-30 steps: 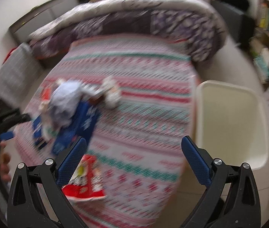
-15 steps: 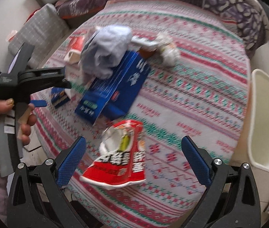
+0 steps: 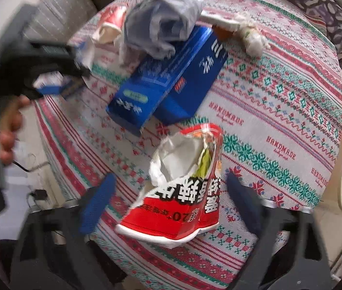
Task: Collect trash
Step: 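Grasp the blue biscuit box with the left tool while the right tool grasps the red wrapper, then carry the red wrapper over the white bin and open the right tool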
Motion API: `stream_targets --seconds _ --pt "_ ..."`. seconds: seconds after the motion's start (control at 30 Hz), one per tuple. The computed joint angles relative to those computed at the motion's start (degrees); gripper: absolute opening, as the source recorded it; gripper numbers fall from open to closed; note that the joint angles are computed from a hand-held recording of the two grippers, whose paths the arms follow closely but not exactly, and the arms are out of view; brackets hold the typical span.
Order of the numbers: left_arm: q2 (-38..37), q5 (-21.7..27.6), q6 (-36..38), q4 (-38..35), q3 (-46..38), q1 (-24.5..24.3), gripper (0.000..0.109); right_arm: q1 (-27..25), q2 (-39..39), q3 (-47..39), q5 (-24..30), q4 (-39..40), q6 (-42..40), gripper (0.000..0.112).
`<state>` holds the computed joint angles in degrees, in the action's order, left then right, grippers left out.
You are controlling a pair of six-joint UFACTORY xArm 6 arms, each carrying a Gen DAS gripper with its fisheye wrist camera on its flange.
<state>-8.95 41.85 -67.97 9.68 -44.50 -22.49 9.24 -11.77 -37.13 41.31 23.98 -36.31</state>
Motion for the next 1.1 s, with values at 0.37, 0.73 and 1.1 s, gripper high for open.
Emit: stream_targets --seconds 0.37,0.73,1.1 --pt "-5.6 1.0 -6.0 8.0 -0.6 -3.4 0.055 -3.1 -1.6 -0.9 -3.6 5.4 -4.4 0.043" --pt "-2.1 -2.0 -16.5 24.0 -8.0 -8.0 0.055 -5.6 -7.2 -1.8 -18.3 14.9 -10.5 0.043" --pt "7.6 -2.5 -25.6 37.7 -21.1 -15.1 0.055 -14.1 -4.4 -6.3 -29.0 22.1 -15.4 0.044"
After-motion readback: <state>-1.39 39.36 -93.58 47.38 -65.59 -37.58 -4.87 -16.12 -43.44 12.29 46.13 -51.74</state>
